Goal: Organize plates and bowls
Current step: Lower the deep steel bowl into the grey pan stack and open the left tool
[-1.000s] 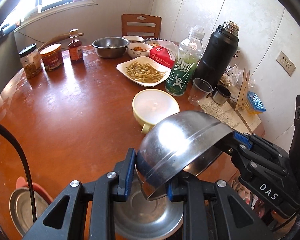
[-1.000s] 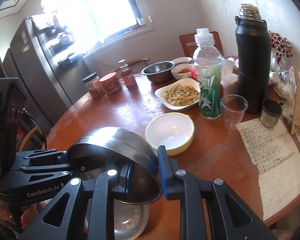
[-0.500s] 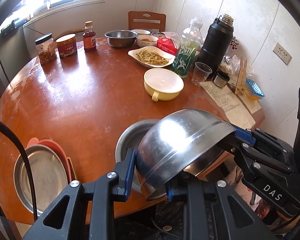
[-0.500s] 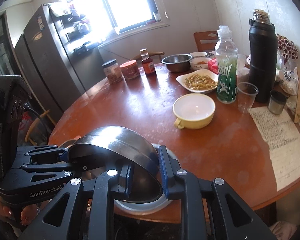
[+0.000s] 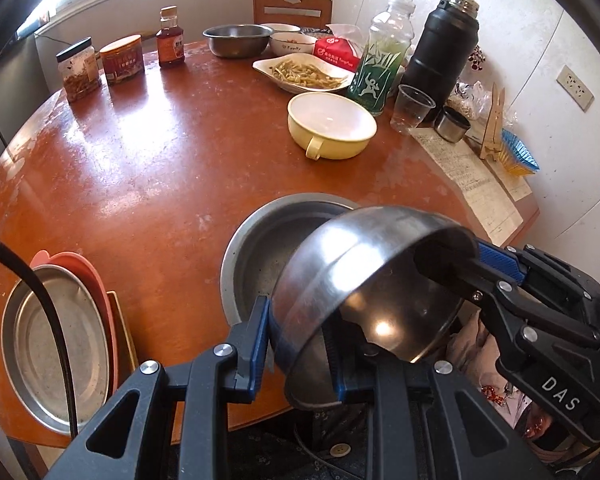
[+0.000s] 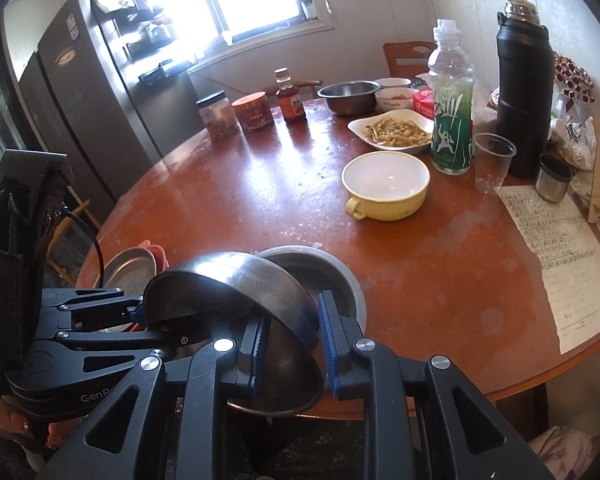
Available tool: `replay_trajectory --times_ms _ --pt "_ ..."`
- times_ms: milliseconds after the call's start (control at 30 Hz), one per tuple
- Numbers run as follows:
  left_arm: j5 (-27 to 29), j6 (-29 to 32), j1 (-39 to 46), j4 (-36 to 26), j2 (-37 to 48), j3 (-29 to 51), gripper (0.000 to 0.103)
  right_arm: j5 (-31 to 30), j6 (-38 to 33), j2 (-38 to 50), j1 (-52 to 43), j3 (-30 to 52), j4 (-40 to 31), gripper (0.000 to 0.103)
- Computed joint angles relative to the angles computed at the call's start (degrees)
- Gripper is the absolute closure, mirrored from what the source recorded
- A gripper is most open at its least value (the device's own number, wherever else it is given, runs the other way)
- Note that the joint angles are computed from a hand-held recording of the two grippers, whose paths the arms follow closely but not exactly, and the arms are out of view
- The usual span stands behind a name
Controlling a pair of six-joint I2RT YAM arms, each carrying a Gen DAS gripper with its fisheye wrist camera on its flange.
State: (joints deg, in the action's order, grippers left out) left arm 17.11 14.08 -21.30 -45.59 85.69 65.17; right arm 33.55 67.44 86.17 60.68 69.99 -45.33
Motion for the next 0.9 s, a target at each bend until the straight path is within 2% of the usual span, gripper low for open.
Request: replay_trajectory --times_ms 367,900 --pt "-3.7 -1.3 -1.8 2.4 6.4 2.4 0.077 -8.5 -4.4 1.1 -7.0 -5.4 7.9 0.077" --pt "-6.6 -0.8 -4.1 4.6 8.9 3.1 0.077 -11.2 -5.7 1.5 -9.9 -6.9 9.0 0.076"
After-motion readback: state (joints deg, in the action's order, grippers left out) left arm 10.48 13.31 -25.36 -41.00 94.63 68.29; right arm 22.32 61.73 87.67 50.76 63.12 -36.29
